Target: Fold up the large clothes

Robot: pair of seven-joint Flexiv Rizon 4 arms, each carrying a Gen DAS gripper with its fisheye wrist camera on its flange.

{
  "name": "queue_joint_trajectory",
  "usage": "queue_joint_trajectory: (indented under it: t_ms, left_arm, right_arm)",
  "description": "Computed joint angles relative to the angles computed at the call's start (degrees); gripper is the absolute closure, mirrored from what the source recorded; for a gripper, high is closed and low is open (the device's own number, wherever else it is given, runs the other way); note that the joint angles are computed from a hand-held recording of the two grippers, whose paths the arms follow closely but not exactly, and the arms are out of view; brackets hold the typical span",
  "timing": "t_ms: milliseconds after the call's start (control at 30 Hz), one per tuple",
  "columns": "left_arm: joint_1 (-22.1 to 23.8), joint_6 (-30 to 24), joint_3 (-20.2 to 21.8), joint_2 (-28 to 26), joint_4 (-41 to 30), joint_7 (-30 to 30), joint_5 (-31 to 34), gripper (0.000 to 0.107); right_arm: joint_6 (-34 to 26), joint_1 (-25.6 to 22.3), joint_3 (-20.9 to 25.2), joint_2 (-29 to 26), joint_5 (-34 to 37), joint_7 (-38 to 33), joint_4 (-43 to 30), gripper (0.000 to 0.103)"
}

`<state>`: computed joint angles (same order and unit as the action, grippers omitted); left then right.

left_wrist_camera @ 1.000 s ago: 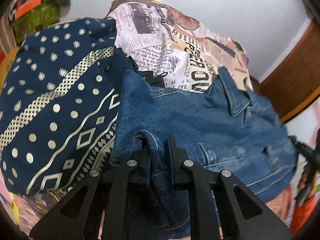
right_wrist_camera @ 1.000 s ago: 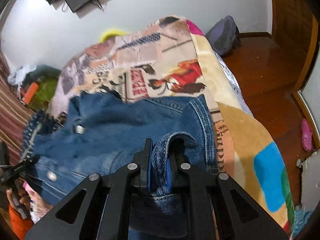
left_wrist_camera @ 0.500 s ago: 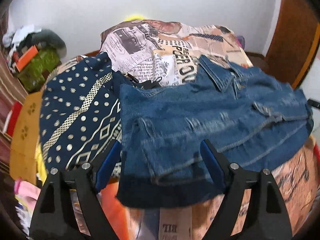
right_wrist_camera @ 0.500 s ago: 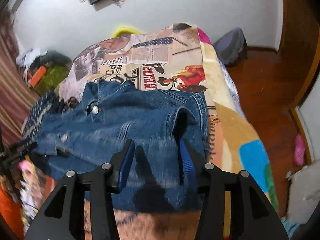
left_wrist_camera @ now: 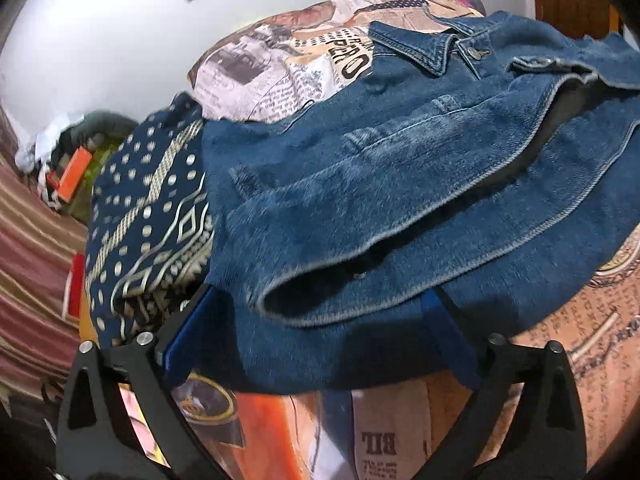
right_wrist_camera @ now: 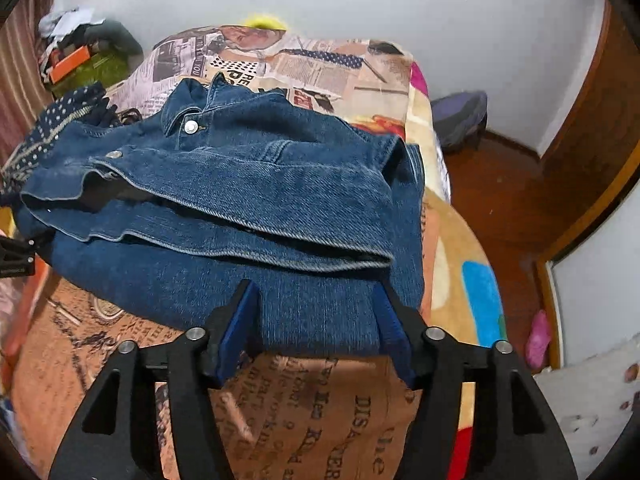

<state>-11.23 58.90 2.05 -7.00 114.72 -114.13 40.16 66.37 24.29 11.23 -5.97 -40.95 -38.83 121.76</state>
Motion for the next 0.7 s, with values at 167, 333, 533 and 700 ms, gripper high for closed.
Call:
queue_joint_trajectory:
  t_ms: [167, 333, 533, 700]
  left_arm:
    - [-1.1, -1.0, -0.1, -3.5, -4.4, -0.2, 3.6, 0.005]
    - [-0.9, -1.6, 1.2, -7.7, -10.3, 2.7, 1.3, 0.005]
    - [0.1, -1.4, 3.6, -10.9, -18.6, 2.9, -4.9, 0.005]
    - [1.2, 0.8, 4.3, -10.9, -19.3, 3.0, -11.8, 0.005]
  right_arm:
    - [-1.7, 1.0, 0.0, -2.9, 1.2, -4.3, -3.2, 0.028]
    - [-4.7, 0.4, 1.3, -7.8, 13.7, -15.2, -11.5, 0.028]
    - [-0.9, 2.7, -5.1, -11.4, 12.2, -5.6, -17.7, 0.029]
    - [1.5, 2.6, -6.4, -12.1, 7.5, 0.5, -19.5, 0.029]
